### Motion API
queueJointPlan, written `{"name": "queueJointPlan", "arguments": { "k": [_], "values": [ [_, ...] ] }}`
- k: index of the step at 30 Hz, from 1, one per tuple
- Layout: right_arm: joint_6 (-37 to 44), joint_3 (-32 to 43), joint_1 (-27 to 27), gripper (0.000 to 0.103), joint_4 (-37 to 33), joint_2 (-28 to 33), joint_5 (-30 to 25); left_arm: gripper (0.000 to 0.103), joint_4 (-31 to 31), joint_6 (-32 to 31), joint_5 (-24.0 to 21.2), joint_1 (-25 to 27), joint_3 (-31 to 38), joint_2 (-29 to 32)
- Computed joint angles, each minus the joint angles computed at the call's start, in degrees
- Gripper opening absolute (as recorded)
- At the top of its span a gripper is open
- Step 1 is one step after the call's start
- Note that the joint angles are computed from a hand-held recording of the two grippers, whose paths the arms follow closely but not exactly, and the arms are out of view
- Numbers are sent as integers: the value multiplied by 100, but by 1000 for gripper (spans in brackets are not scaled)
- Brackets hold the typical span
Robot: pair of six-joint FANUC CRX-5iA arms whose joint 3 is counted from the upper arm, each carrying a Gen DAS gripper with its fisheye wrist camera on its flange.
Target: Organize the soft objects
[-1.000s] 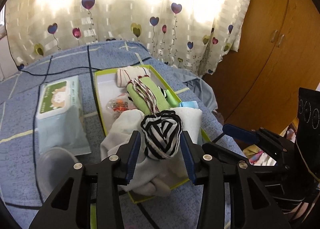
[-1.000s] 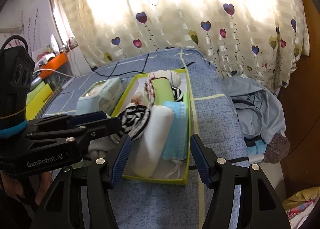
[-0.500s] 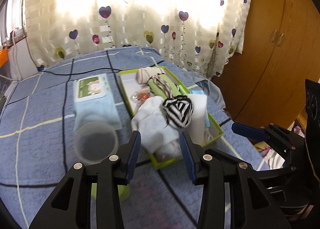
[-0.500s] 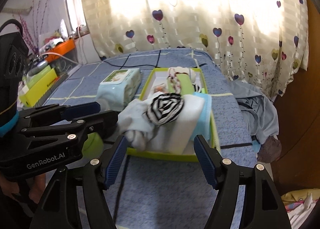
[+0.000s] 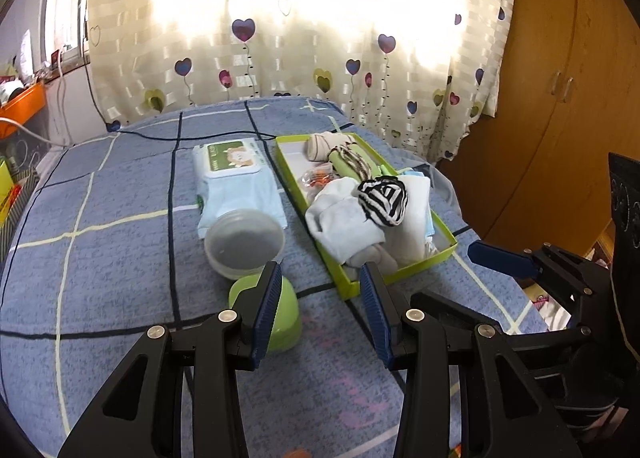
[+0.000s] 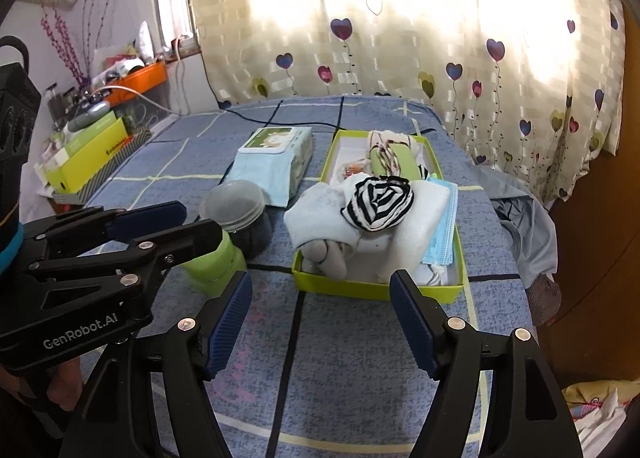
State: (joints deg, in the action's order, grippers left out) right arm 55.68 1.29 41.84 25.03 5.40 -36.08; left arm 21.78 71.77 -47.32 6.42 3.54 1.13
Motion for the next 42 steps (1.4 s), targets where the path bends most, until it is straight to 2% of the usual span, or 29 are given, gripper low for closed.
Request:
{"name": "queueJointPlan", "arguments": {
  "k": [13,42],
  "values": [
    [-48,79,98,72,73,87,-111,42,104,-57,-39,137,-135,-85],
    [5,167,44,72,1,155,-166,42,-181,99,-211,132,55,22]
  ]
}}
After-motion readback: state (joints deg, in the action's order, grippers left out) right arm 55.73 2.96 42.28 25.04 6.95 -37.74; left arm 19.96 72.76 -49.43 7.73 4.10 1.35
